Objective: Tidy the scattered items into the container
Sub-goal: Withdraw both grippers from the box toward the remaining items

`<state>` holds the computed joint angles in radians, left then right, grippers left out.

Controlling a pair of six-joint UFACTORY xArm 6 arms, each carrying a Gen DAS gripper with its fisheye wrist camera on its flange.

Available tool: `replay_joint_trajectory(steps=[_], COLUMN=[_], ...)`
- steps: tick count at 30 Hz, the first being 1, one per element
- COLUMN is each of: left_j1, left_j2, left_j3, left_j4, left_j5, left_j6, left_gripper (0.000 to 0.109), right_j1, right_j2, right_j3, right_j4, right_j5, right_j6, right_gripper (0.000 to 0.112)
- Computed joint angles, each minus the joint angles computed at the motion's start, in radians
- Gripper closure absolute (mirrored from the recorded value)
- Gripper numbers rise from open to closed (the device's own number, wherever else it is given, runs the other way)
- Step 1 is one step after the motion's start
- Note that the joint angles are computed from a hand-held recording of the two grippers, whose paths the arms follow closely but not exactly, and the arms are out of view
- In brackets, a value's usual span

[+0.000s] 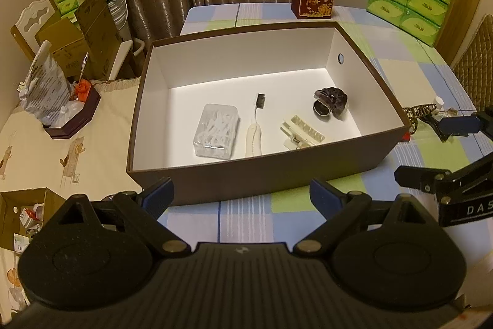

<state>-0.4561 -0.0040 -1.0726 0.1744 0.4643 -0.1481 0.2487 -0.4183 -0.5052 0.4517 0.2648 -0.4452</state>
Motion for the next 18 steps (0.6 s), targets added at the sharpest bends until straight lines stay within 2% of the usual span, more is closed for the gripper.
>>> replay_joint_trajectory(steps=[7,18], left_j1=[-0.028,-0.098], left_j2=[-0.019,-0.018], left_j3=[0.017,0.019], left_j4=[0.042,0.092], left_j5=[0.01,0.05], left_j6=[-0.061,-0.176], left_gripper=[0.016,0.016], right_j1=[-0.031,-0.146], right_j2=[-0.038,-0.103], right_j3=[0.022,0.056], right_j4=[0.052,0.12], right_j5=[0.042,0.144], right_j6=[-0.068,-0.186], right_gripper=[0.011,0.011])
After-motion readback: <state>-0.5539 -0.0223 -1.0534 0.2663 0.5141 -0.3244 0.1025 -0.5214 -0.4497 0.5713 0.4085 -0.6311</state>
